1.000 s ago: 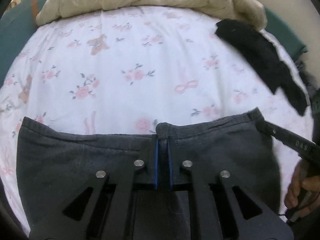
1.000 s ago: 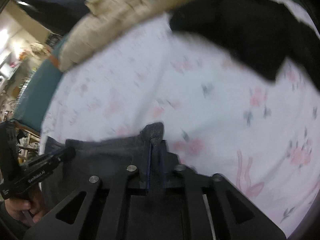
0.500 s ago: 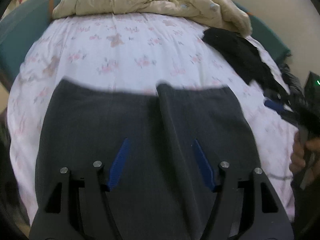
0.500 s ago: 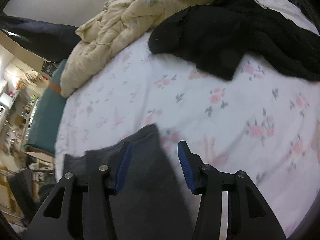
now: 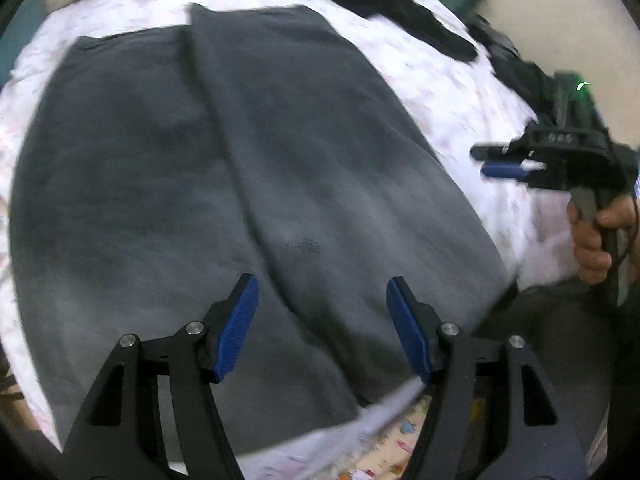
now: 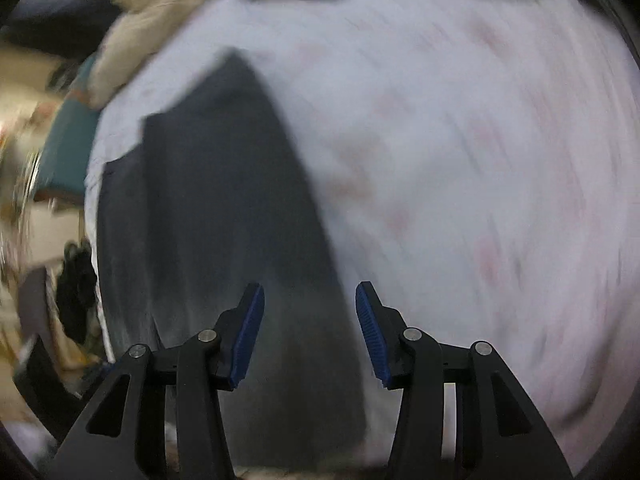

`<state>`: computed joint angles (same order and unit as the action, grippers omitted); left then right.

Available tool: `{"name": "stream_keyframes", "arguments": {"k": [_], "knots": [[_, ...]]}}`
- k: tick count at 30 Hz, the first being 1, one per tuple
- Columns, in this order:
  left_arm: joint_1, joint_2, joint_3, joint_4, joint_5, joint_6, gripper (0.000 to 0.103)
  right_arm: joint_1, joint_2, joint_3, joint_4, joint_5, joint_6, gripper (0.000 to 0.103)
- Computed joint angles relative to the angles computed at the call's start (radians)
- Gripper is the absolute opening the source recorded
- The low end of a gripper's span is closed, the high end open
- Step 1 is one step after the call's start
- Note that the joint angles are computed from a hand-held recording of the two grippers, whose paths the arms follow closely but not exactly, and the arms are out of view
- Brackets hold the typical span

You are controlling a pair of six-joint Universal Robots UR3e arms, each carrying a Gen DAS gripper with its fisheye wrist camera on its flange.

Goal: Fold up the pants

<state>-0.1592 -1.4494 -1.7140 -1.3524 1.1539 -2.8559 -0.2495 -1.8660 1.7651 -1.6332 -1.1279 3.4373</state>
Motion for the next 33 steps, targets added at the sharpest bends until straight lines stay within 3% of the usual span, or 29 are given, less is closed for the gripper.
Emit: {"name": "stream_keyframes", "arguments": {"k": [3,7,14,16,18,23,27,30,33], "knots": [[-0.015,0.016,-0.018,0.034,0.008,-0.024,0.063,-0.151,-0.249,0.191,0.190,0.074,0.006,0.050],[0.005,0.035,-0.035,0.047,0.011,-0.018,0.063,-0.206,-0.423,0.314,0.304,0.144,0.035,0.050],[0.031,0.068,-0.119,0.079,0.017,-0.011,0.063,-0.035,-0.410,0.424,0.051,0.105,0.310,0.049],[0.027,0.068,-0.134,0.090,0.030,-0.011,0.063,-0.018,-0.429,0.433,0.014,0.134,0.322,0.015],[0.019,0.068,-0.142,0.102,0.040,-0.012,0.063,0.013,-0.418,0.388,-0.013,0.116,0.327,0.007],[-0.007,0.060,-0.134,0.128,0.050,-0.023,0.063,0.090,-0.355,0.095,0.071,-0.053,0.268,0.006],[-0.046,0.055,-0.133,0.151,0.083,-0.013,0.063,0.256,-0.124,-0.149,0.138,-0.268,0.182,0.006],[-0.080,0.054,-0.136,0.159,0.115,0.000,0.063,0.360,0.046,-0.192,0.210,-0.404,0.118,0.007],[-0.095,0.076,-0.141,0.157,0.116,0.021,0.063,0.449,0.194,-0.240,0.275,-0.506,0.134,0.007]]}}
